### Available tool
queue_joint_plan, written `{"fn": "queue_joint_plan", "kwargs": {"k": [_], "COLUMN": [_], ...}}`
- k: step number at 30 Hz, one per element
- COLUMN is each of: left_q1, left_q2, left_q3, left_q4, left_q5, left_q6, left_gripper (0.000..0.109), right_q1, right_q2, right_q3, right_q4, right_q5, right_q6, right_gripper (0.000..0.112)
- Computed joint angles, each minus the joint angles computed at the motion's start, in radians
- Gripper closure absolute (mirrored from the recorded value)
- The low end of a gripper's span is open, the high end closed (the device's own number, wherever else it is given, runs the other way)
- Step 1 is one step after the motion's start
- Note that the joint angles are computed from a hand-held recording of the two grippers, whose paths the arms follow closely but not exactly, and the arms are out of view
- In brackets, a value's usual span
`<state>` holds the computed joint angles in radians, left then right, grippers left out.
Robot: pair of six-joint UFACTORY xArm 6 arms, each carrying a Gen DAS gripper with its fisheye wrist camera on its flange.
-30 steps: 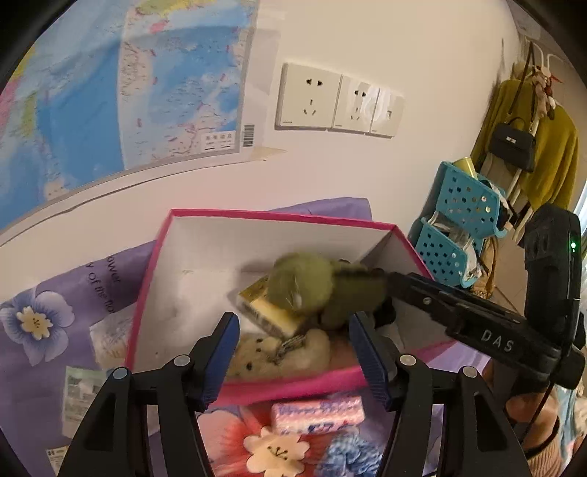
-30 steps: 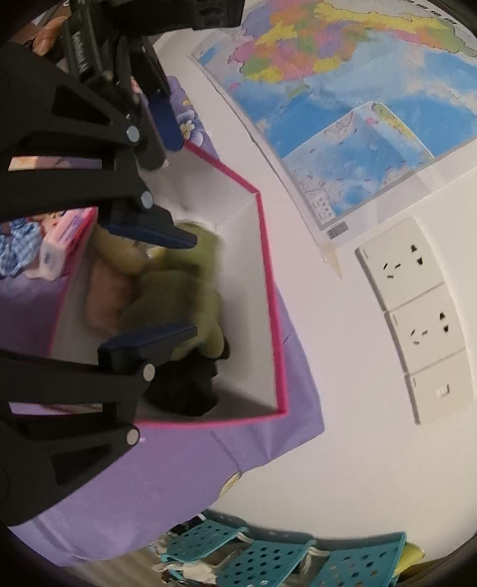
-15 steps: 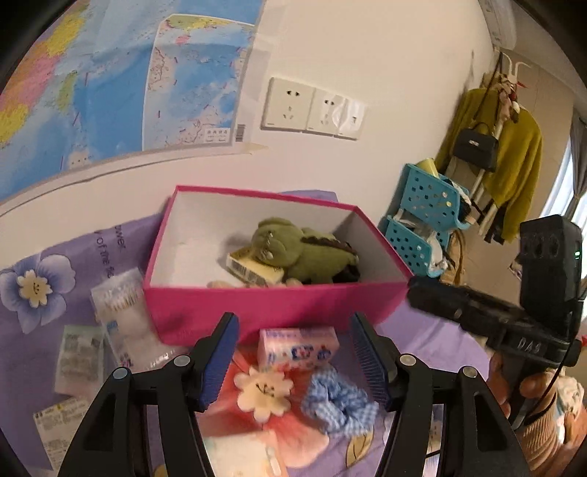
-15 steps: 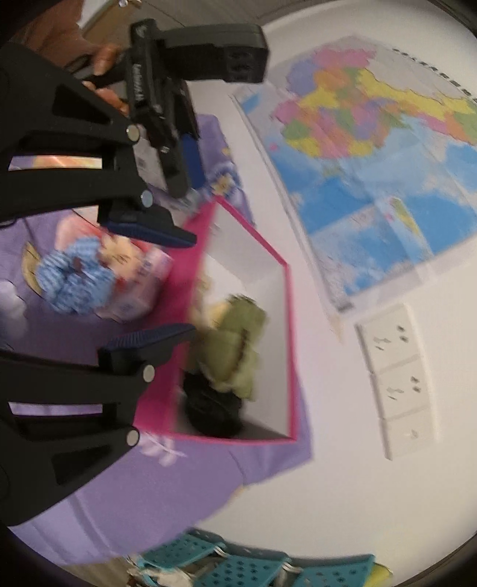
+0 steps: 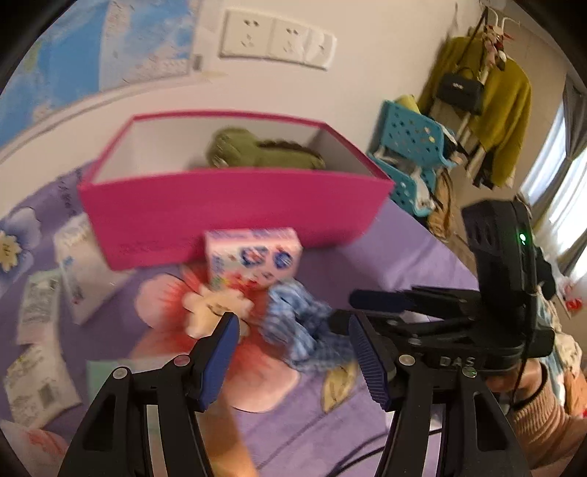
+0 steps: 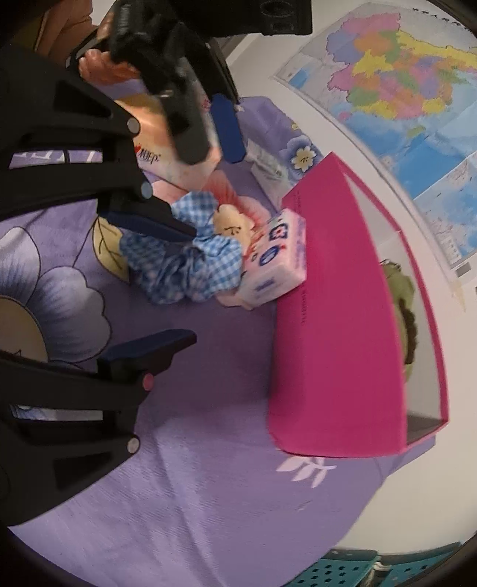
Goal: Organize soft objects
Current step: 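Close both grippers together on the blue gingham scrunchie and lift it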
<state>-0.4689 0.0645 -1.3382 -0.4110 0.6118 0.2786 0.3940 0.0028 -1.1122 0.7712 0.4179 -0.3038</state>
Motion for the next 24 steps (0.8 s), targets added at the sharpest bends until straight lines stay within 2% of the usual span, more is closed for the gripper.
{"fn": "queue_joint_plan", "kwargs": {"k": [7,14,17,20,23,24], "left_q1": [-0.012,-0.017,-0.019,-0.031,-0.029,-0.030], "left_q2": [-0.003,0.001,0.006,0.013,0.015,0.015], "left_q3": [0.020,0.014,0.007,0.004,0.003,0.002], "left_q4": [-0.037,-0.018,-0.035,0.010,0.012,0.015], "left_q5": [0.050,0.061,0.078,0.076,0.076,0.078], "left_q6": [-0.004,-0.028,-0.010,-0.041,-0.053,-0.060], "left_gripper": [0.051,0.057,0.060,0.069,0.071,0.072], "right_q1": [0.006,0.000,-0.012,-0.010,-0.013,-0.014], "right_q2": [0.004,0.015,0.019,0.030,0.048,0.054], "right_q3": [0.000,-0.010,-0.022,-0.037,-0.058,-0.065], "right_q4": [0.024,0.065,0.160,0.134,0.124,0.110], "right_q5": [-0.001,0.012,0.038,0.045,0.065,0.074], "right_q6": [-0.033,-0.082,-0.153,-0.152,-0.154,-0.147], "right_gripper": [0.061,0.061,0.061,0.061,0.063,0.069]}}
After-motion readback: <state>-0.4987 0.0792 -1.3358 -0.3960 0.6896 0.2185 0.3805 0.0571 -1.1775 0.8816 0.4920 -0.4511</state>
